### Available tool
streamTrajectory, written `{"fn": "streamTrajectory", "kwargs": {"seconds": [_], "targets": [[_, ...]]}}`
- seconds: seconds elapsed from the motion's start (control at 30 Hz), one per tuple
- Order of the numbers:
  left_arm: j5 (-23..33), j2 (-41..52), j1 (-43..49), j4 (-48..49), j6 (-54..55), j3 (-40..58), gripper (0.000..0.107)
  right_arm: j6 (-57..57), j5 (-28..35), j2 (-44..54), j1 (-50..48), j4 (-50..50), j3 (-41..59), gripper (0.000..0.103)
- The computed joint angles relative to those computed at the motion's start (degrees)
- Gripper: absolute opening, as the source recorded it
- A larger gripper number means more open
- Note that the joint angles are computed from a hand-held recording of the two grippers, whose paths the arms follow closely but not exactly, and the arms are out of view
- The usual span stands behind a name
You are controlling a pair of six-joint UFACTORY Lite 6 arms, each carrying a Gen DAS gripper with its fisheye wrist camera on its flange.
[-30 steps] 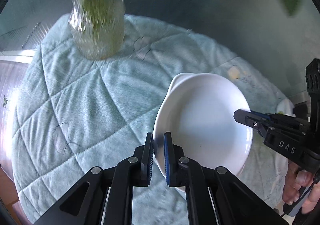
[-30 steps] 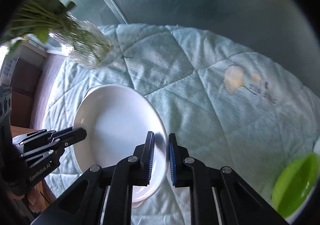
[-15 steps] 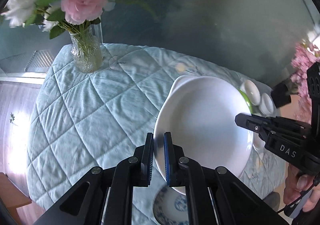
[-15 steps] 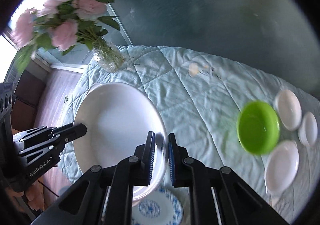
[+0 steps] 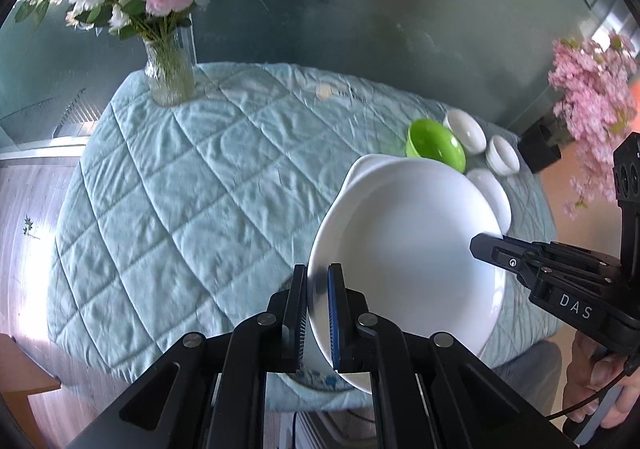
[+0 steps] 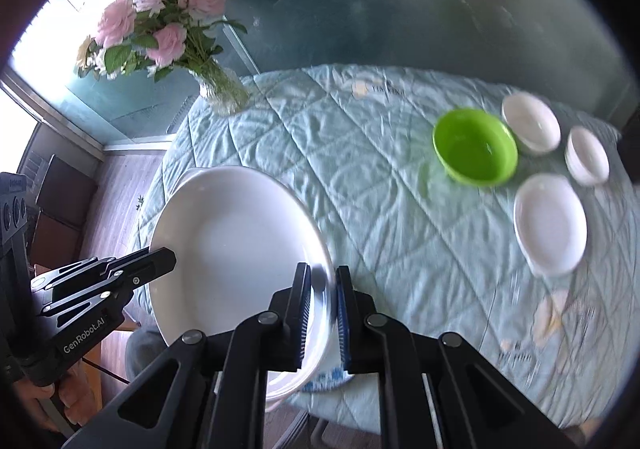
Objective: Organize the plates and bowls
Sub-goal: 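Carry the white handled plate and lower it onto the blue-and-white plate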
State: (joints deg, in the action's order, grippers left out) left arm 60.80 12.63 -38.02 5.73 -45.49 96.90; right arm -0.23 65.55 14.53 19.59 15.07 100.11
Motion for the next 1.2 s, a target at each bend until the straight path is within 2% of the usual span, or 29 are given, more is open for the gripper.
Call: {"fn": "streamTrajectory", "kwargs": {"seconds": [0.23,0.5,0.83,1.2], "targets": [[-5.97,-6.07,-4.16,-0.54,-4.61,-14.10,0.005,0.58,-5.77,-12.09,-0.11,0.76,-19.64,0.012],[-13.96,-8.29,-3.91,-2.87,-3.91,-26.10,0.005,-3.12,-11.11,-14.62,-1.32,5.45,-31.35,0.011],[-26.49,-6.88,-0.12,-10.15,3.51,-38.38,0.005,-4.39,-17.53,-10.08,-0.03,6.43,-36.93,0.011],[-33.36,-0.34,2.58,-15.96,9.99,-40.85,0.005,-4.54,-22.58,-2.93,1.97,6.08,-37.06,0.011]]}}
